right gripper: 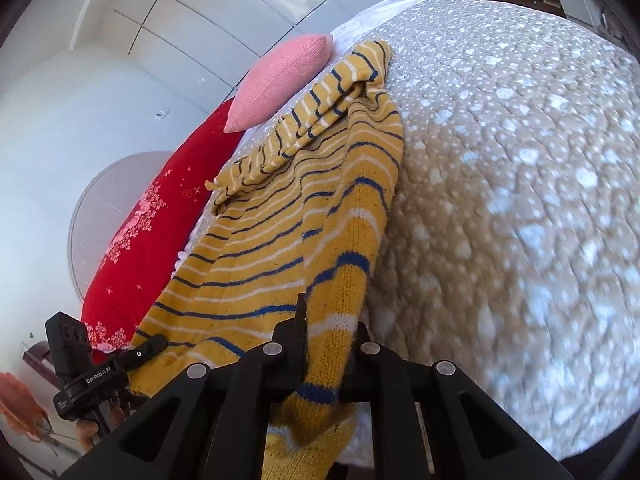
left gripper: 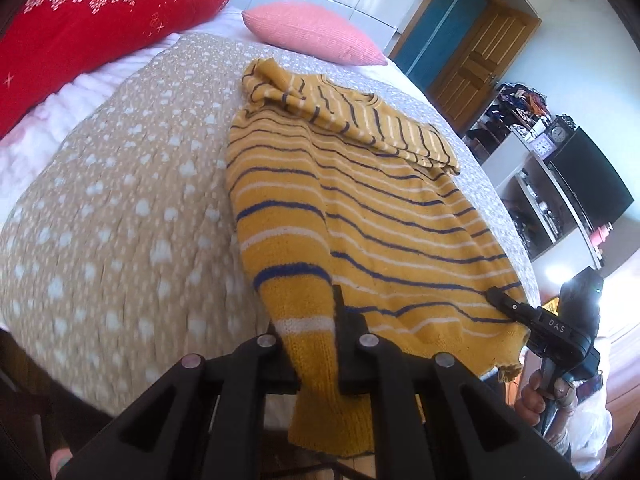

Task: Fold small clothes
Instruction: 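Lift the hem up with both tools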

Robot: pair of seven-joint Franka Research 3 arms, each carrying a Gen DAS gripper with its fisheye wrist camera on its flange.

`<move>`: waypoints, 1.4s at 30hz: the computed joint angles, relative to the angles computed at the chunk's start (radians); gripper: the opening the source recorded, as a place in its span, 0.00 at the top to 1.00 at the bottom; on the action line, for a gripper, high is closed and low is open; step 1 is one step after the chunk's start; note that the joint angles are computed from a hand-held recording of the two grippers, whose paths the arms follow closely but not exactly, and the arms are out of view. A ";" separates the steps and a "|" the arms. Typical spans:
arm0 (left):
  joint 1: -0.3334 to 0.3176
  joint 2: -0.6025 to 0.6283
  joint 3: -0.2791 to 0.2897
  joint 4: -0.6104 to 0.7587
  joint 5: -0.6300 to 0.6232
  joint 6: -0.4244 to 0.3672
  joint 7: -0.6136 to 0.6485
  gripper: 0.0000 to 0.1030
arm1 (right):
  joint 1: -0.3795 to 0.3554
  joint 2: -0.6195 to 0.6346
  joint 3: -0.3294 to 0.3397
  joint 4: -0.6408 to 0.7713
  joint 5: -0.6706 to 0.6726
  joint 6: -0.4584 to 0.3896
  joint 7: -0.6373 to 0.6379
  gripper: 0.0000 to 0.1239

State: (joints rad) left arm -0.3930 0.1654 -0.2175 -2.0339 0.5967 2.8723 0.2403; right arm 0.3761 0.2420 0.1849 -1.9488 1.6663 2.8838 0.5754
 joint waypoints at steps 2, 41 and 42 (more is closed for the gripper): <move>-0.006 -0.015 -0.002 -0.031 0.013 0.010 -0.009 0.91 | -0.001 -0.028 0.000 -0.043 -0.001 -0.008 -0.004 0.93; 0.063 -0.100 0.017 -0.156 0.150 0.062 -0.176 0.45 | 0.001 -0.032 0.024 -0.118 -0.151 0.051 0.159 0.68; 0.071 -0.098 0.013 -0.162 0.137 0.086 -0.167 0.43 | 0.002 -0.038 0.023 -0.124 -0.144 0.052 0.154 0.63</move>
